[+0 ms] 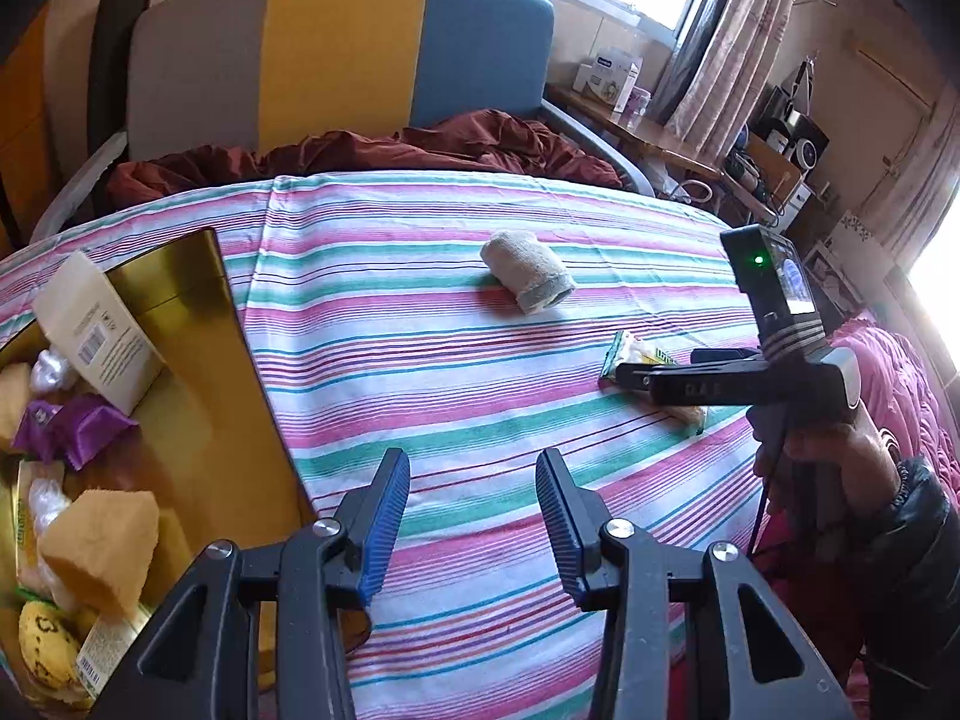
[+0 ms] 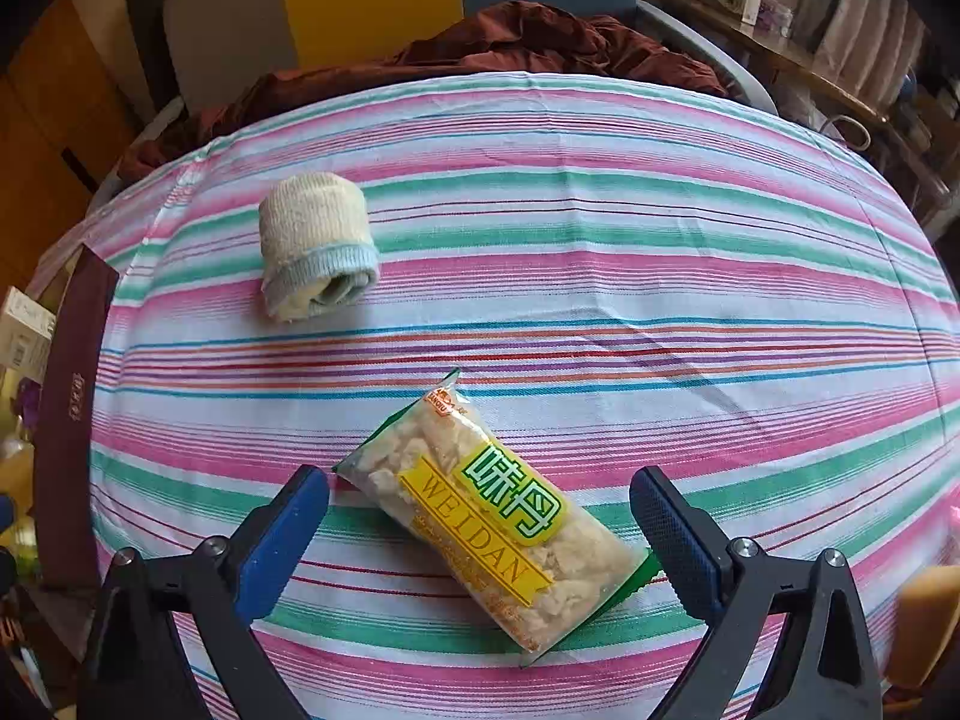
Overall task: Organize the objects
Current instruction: 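Move both open grippers back to the remaining items on the sheet, then grasp the WEIDAN snack pack with the right gripper while the left gripper grasps the beige knit roll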
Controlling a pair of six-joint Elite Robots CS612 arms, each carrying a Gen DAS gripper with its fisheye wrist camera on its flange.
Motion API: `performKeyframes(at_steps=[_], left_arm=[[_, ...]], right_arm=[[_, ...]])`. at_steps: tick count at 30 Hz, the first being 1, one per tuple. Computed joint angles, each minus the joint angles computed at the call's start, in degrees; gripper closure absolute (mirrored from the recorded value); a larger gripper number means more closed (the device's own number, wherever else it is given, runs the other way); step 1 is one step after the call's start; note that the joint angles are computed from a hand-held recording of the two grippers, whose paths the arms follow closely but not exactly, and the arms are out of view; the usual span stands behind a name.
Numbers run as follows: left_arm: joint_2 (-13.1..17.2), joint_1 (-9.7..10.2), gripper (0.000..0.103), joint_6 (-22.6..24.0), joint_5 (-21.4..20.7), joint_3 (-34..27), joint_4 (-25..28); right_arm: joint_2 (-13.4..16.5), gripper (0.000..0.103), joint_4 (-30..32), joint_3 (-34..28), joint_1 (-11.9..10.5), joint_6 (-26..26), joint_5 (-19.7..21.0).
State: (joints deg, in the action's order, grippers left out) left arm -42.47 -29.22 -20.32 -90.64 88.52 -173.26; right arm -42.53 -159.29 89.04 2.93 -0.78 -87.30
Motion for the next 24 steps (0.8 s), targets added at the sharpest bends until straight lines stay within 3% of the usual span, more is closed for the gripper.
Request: performKeyframes(at_steps=[5, 7, 8, 14, 16, 24], left_arm=[[1.1, -0.03, 0.059, 1.13, -0.77, -2.22, 2.56], [1.71, -0.03, 0.059, 1.32, -0.88, -3.5, 3.93], [1.99, -0.05, 0.059, 1.24, -0.87, -4.13, 4.65], [4.3, 0.21, 0.056, -0.44, -1.96, -9.02, 8.82], [5.41, 0.37, 0.047, -1.25, -2.73, -11.11, 9.9], [11.57, 1.25, 0.042, -4.96, -6.75, -22.38, 17.25]], right_arm=[[0.26, 0.005, 2.55, -0.41, 0.43, -1.37, -1.19], [0.06, 0.046, 2.55, -0.18, 0.63, -1.97, -1.57], [-0.23, 0.058, 1.66, 0.23, 0.73, -1.97, -1.53], [-0.76, 0.059, 2.69, 0.79, 0.24, 0.32, -1.08], [-0.98, 0.058, 3.17, 0.94, -0.06, 1.03, -0.69], [-0.39, 0.058, 4.75, -0.68, -0.02, 0.65, -1.25]])
